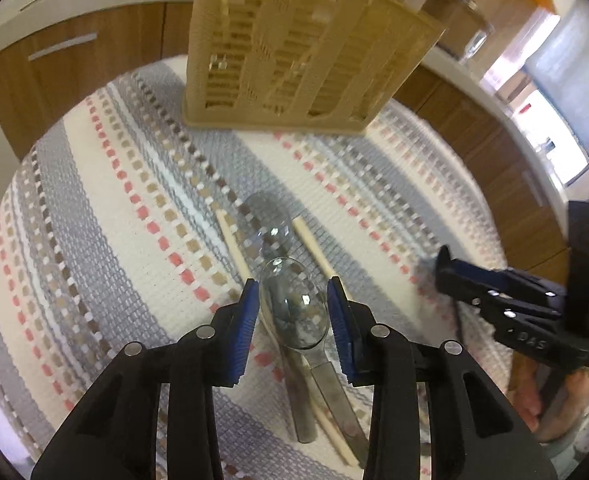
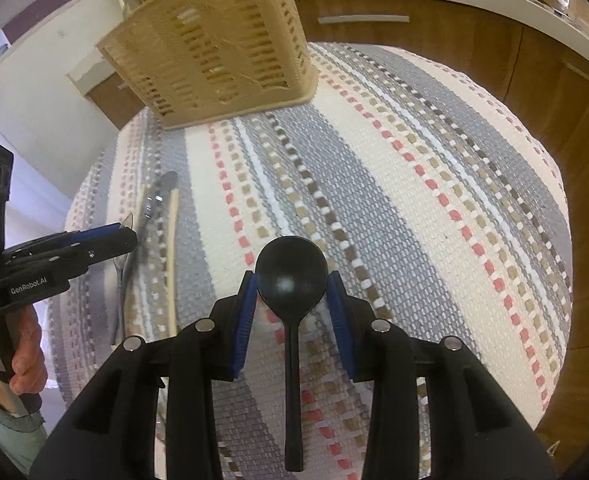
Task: Organize utensils
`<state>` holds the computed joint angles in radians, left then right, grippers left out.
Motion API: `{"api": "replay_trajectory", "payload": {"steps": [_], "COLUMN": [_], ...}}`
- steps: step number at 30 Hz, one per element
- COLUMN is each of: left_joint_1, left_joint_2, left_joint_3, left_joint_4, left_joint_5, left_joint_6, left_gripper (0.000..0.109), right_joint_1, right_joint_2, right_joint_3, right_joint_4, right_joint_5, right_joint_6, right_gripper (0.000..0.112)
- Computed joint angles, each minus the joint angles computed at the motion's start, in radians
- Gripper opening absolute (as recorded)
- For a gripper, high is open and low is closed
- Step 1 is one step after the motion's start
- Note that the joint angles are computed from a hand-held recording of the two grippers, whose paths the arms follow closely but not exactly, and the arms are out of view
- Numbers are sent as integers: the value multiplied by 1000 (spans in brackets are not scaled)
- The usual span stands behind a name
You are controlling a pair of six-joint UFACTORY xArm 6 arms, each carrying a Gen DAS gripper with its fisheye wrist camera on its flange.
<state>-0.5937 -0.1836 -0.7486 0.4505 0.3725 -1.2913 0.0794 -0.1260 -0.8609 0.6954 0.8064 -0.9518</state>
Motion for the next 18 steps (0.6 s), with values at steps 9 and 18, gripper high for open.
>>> {"api": "replay_trajectory", "payload": {"steps": [9, 18], "left_joint_1": [-25, -136], "left_joint_2": [-146, -238], "left_joint_3": [59, 22], "left_joint_4": [316, 590], "left_joint_5": [12, 175], "left_joint_6": [-256, -454], "left_gripper": [32, 31], "right_joint_1": [-13, -50], "right_joint_2": [-82, -175], "right_joint_3": [21, 48], "right_joint_4": [93, 200], "right_joint_5": [53, 116], "right_joint_6": [-74, -141], "right_gripper": [33, 8]}}
